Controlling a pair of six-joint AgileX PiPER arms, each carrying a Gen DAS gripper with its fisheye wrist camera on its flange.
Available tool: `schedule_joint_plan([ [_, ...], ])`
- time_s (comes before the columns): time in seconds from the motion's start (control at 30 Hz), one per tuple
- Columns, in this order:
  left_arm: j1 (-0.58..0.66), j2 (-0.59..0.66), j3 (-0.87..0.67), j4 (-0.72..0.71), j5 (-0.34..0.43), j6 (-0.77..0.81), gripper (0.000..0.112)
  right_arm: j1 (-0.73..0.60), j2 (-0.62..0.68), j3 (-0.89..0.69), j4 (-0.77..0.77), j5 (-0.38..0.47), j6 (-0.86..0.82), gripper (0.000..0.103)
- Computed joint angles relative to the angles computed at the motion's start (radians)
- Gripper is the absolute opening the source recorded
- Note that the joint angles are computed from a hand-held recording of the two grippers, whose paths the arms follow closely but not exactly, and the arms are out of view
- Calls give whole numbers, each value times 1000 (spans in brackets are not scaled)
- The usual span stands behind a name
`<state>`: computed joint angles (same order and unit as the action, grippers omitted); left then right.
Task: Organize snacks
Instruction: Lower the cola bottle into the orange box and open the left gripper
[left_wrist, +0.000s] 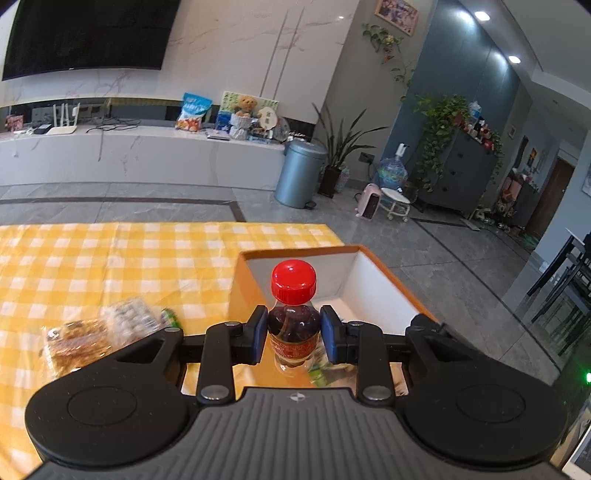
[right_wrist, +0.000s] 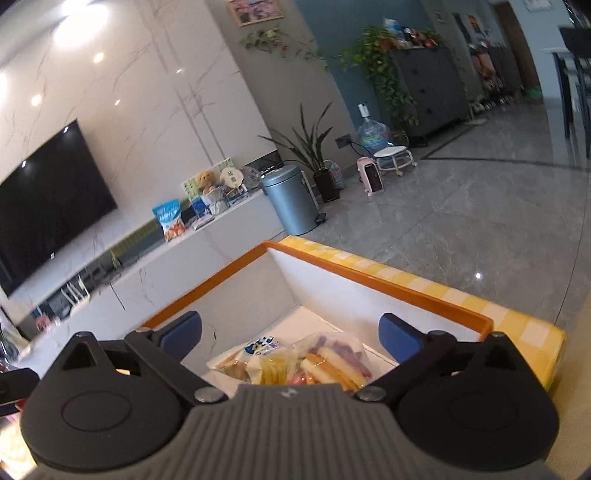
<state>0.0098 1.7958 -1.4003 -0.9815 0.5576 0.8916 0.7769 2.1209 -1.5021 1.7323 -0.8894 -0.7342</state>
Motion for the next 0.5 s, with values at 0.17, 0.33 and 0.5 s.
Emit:
schedule_joint_plan([
  [0.17,-63,77,-115,69,12,-100,34,-16,-24,54,-74,27,121,100],
  [0.33,-117,260,-360,271,93,-353,34,-14,-32,91,-132,22,209,100],
  [0.5,-146,420,-579,410,179,-519,34,-29,-43,134,-193,62,312,100],
])
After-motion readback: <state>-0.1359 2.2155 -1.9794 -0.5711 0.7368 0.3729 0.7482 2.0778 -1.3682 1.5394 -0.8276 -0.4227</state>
